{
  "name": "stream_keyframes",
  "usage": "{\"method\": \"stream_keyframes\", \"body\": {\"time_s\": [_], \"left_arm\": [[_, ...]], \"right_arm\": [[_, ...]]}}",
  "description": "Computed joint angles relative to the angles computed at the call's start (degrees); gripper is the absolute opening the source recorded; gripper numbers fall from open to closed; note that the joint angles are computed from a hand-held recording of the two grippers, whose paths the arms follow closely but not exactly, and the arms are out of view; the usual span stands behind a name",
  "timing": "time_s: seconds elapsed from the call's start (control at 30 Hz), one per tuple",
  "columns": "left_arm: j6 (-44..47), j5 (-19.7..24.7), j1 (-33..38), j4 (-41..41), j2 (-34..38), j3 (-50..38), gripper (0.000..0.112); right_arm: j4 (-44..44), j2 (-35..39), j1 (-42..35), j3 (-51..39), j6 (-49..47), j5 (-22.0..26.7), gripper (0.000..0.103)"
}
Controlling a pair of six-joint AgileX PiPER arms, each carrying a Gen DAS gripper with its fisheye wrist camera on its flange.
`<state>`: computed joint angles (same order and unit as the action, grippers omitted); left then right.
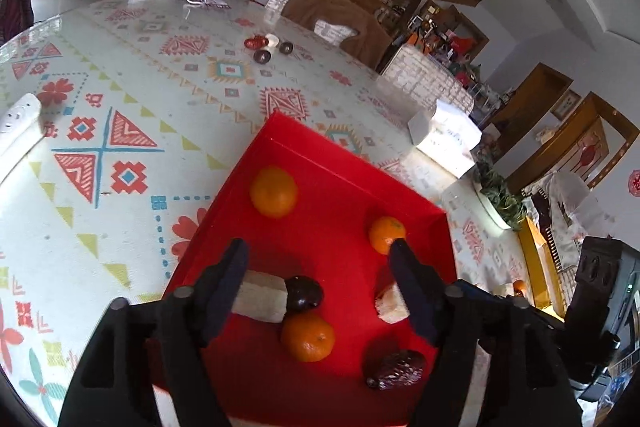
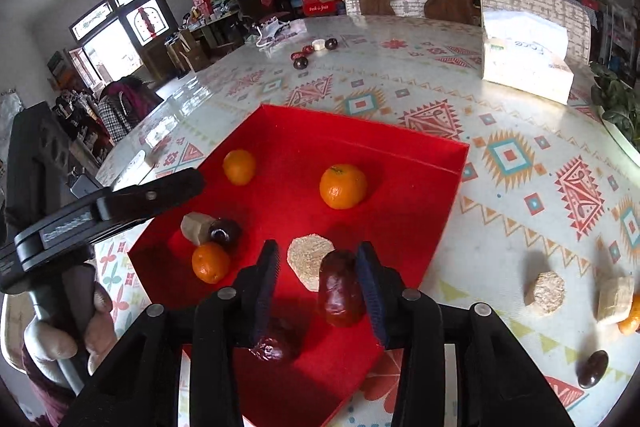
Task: Organize fruits
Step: 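Carry the date and orange into the red tray and open both tools, then grasp a dark plum with the right tool while the left grasps a round cake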
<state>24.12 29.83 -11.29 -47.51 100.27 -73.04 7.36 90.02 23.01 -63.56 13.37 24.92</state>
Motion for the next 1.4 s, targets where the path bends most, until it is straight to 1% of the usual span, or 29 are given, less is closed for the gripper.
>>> {"method": "stream_keyframes", "body": {"time_s": [0.03,0.1,0.17,0.2,0.27,0.33,0.4,0.47,0.53,0.57,0.63,0.73,0.8,0.83,0.9,1.03,1.1,1.13,1.17,1.2,1.23,1.27,1.3,1.37,1.4], "left_arm": [[-0.52,-0.16,-0.24,0.41,-0.43,0.05,0.078],[-1.08,-0.27,-1.31,0.57,-2.65,1.19,0.079],[-0.22,0.55,-2.25,-0.45,-3.97,1.63,0.080],[-1.18,0.75,-3.50,0.36,-4.89,1.85,0.081],[-3.24,0.89,-5.96,2.28,-6.35,2.07,0.081],[-5.29,0.81,-9.50,4.21,-7.59,2.30,0.081],[-7.39,0.35,-13.23,6.17,-8.12,2.31,0.082],[-8.37,0.01,-16.72,7.18,-7.81,2.05,0.082],[-10.67,-0.17,-20.88,9.40,-6.41,0.96,0.082],[-11.60,-0.28,-22.34,10.15,-5.65,0.53,0.082],[-13.64,-0.25,-25.08,11.63,-3.57,-0.74,0.082],[-17.16,0.08,-28.96,14.58,-0.35,-2.67,0.082],[-19.87,0.03,-30.63,17.40,0.97,-3.88,0.082],[-21.54,-0.19,-31.17,19.02,1.43,-4.47,0.082],[-25.68,-0.21,-31.93,23.17,2.49,-6.46,0.082],[-32.84,1.43,-32.35,31.46,5.11,-11.86,0.082],[-34.45,2.67,-32.33,33.38,6.88,-14.85,0.082],[-35.37,3.28,-32.53,34.65,8.13,-16.67,0.082],[-36.32,3.90,-32.95,36.38,10.01,-19.16,0.081],[-36.88,4.46,-33.12,37.42,11.23,-20.75,0.079],[-38.31,5.79,-33.58,39.43,13.36,-23.62,0.075],[-39.45,7.96,-34.07,41.37,16.22,-27.59,0.070],[-39.76,9.61,-34.39,42.32,18.45,-30.67,0.067],[-40.78,13.25,-35.02,44.57,23.16,-37.20,0.057],[-40.94,14.50,-35.12,45.10,24.71,-39.35,0.056]], "right_arm": [[0.34,-0.75,-0.50,0.60,-0.26,-0.24,0.049],[1.93,-3.45,-2.15,2.77,-1.34,-0.82,0.051],[2.80,-7.04,-4.21,5.49,-2.09,-1.05,0.051],[2.94,-8.68,-5.04,6.58,-2.17,-1.00,0.052],[5.52,-13.89,-8.91,10.44,-5.08,-0.76,0.056],[6.97,-17.93,-12.32,13.19,-6.82,-0.33,0.065],[10.54,-22.78,-18.32,16.40,-11.44,1.10,0.066],[17.74,-27.07,-27.32,19.51,-20.41,4.10,0.066],[22.67,-29.69,-34.66,21.74,-27.04,7.16,0.066],[25.91,-30.66,-39.70,23.22,-31.91,9.15,0.066],[30.07,-31.10,-46.55,25.01,-38.91,12.08,0.066],[32.94,-30.22,-51.07,27.00,-44.99,13.85,0.066],[33.39,-29.29,-51.32,27.91,-47.07,13.83,0.064],[32.75,-28.54,-50.02,28.12,-46.81,12.91,0.061],[31.05,-27.25,-45.71,28.95,-44.93,9.86,0.056],[28.88,-23.07,-38.83,29.10,-42.68,4.10,0.051],[26.73,-22.46,-36.42,29.79,-40.62,1.19,0.048],[24.86,-22.46,-35.26,29.94,-38.96,0.19,0.040],[25.05,-22.42,-35.05,30.17,-39.59,-0.13,0.033],[27.10,-22.36,-35.62,30.49,-42.20,0.12,0.030],[27.38,-22.58,-35.66,30.73,-42.51,-0.04,0.029],[28.69,-22.94,-36.19,31.10,-43.98,0.14,0.029],[29.31,-23.23,-36.50,31.26,-44.59,0.30,0.028],[30.60,-23.85,-37.32,31.59,-46.18,0.88,0.028],[30.56,-23.89,-37.23,31.54,-46.13,0.91,0.028]]}}
